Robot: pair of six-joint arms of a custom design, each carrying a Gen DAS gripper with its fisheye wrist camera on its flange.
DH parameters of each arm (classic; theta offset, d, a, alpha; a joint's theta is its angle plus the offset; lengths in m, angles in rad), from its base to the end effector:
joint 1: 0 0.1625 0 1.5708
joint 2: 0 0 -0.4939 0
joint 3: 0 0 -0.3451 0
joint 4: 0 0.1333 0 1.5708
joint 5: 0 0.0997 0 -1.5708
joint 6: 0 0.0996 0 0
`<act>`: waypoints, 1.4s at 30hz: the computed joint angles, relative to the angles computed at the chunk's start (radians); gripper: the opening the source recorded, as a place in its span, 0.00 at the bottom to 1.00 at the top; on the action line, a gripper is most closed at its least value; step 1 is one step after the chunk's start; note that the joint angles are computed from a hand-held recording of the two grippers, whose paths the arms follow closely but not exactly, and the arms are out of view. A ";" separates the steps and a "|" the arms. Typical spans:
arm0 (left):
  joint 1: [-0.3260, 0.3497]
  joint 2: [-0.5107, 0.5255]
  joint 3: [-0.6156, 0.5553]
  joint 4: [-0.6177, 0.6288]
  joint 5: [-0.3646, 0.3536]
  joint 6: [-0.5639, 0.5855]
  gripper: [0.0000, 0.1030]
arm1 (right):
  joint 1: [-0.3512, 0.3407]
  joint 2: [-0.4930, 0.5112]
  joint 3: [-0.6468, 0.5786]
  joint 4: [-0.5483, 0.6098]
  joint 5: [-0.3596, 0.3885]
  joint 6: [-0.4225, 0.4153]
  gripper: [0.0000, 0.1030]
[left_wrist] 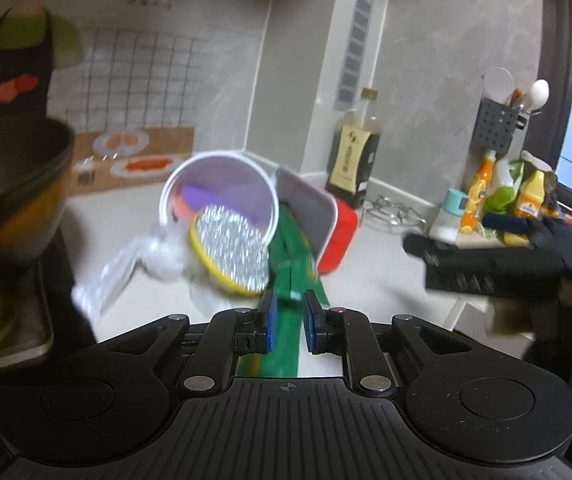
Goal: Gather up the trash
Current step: 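Move both tools toward the red-and-white foil tray on the counter, then close the right tool on the rim of the red foil tray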
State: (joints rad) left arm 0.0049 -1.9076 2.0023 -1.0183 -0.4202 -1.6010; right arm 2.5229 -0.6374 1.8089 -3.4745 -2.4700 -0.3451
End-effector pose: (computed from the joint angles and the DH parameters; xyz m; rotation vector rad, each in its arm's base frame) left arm -0.2343 -0.2254 0.5035 0.4307 2.1623 -1.4061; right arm 0.5589 -0.3300 0.1590 1.0240 -2.0377 1.1438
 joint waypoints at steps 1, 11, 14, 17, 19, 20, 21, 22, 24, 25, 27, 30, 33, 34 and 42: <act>0.015 0.002 0.000 -0.013 0.011 0.018 0.17 | -0.007 0.013 -0.040 0.009 0.003 -0.021 1.00; 0.255 -0.036 0.011 -0.487 -0.019 0.389 0.16 | -0.106 0.083 -0.297 0.344 0.155 0.151 0.85; 0.305 -0.019 0.022 -0.572 0.026 0.466 0.16 | -0.130 0.118 -0.353 0.385 0.155 0.178 0.73; 0.329 -0.011 0.043 -0.645 0.035 0.523 0.16 | -0.156 0.129 -0.390 0.480 0.159 0.247 0.48; 0.332 -0.013 0.056 -0.685 0.025 0.558 0.16 | -0.172 0.116 -0.381 0.525 0.166 0.300 0.43; 0.336 -0.009 0.060 -0.703 0.022 0.579 0.16 | -0.177 0.112 -0.369 0.512 0.148 0.298 0.40; 0.332 -0.008 0.062 -0.703 0.019 0.587 0.16 | -0.181 0.105 -0.351 0.496 0.138 0.292 0.39; 0.332 -0.005 0.068 -0.723 0.018 0.609 0.16 | -0.187 0.091 -0.328 0.489 0.141 0.295 0.35; 0.330 0.001 0.088 -0.809 0.001 0.684 0.16 | -0.203 0.052 -0.283 0.517 0.165 0.347 0.31; 0.340 0.009 0.095 -0.866 -0.013 0.735 0.16 | -0.210 0.037 -0.268 0.533 0.173 0.371 0.29; 0.340 0.024 0.108 -0.913 -0.036 0.767 0.16 | -0.218 0.014 -0.228 0.531 0.160 0.397 0.28; 0.341 0.044 0.118 -0.922 -0.066 0.757 0.16 | -0.205 0.022 -0.188 0.416 0.057 0.321 0.29; 0.331 0.055 0.116 -0.866 -0.086 0.696 0.16 | -0.188 0.035 -0.162 0.261 0.043 0.170 0.46; 0.325 0.054 0.118 -0.851 -0.088 0.678 0.16 | -0.184 0.042 -0.165 0.227 0.046 0.129 0.58; 0.243 0.020 0.140 -0.751 -0.086 0.550 0.16 | -0.178 0.193 -0.354 0.044 -0.057 -0.244 0.71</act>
State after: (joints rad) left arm 0.2481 -1.8874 2.1421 -1.7692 -0.5065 -1.0507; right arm 2.3452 -0.4448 1.4548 -3.4301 -2.5266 -0.5892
